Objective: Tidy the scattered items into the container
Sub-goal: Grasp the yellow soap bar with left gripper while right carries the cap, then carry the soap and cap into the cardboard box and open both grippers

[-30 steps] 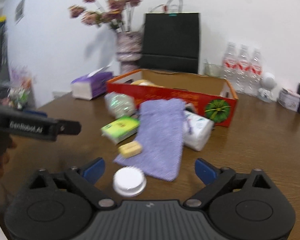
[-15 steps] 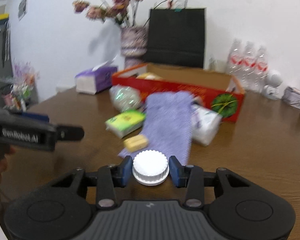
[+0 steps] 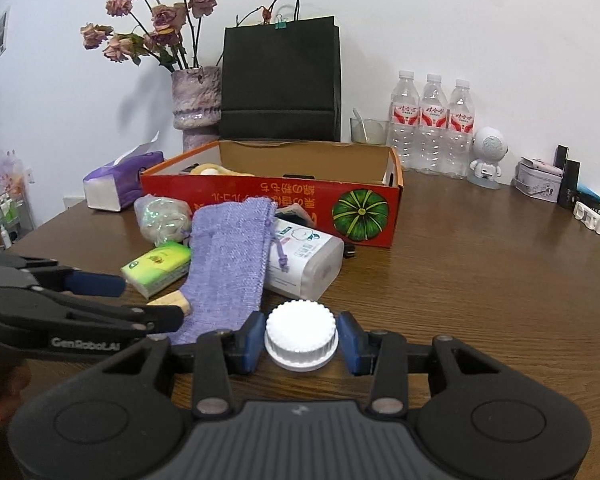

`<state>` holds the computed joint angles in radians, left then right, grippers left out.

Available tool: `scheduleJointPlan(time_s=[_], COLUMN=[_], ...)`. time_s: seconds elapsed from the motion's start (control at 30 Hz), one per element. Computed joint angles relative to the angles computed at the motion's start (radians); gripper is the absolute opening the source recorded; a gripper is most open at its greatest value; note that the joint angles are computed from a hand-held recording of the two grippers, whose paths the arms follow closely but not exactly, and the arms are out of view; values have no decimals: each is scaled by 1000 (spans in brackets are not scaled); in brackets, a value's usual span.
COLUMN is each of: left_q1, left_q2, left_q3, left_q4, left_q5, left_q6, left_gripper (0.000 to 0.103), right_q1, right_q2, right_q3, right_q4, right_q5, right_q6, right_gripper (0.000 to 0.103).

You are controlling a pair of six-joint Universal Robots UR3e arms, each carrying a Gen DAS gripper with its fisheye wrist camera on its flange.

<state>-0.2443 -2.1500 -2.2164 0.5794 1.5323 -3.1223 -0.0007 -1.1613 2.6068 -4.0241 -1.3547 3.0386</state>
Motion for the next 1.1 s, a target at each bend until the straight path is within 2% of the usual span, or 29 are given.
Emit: scheduleJointPlan(time_s=[0.03, 0.07, 0.13, 0.37, 0.53, 0.67, 0.77, 0.97, 1.1], left_q1=[-1, -4, -2, 19, 51, 100, 134, 149, 162], left_q2=[-4, -7, -9, 11, 75, 136, 174, 95, 1], left_q3=[9, 18, 16, -67, -101, -67, 10, 277, 457], left_q4=[-10, -22, -18, 100, 118, 82, -8, -131, -224], left_q5=[3, 7, -3, -42, -94, -157, -211, -197, -175], left_q6=[5, 10, 23, 49, 49, 28, 4, -82, -126], left_gripper=[54, 39, 23, 23, 23, 23, 23, 23, 23], right_q1=[-4, -5, -7, -22, -29, -22, 7, 94, 144], right_q2=[3, 9, 15, 12, -28, -89, -122, -51, 63], right_q3=[-3, -7, -16, -13, -18, -85, -199, -549, -781], right_q4=[0, 0, 4, -5, 16, 104, 213, 432, 503], right_q5=[6, 10, 20, 36, 39, 39, 20, -59, -153], right_q6=[-4, -6, -8, -5, -5, 15, 29, 69, 79], right_gripper=[39, 39, 39, 39, 39, 39, 39, 39, 39])
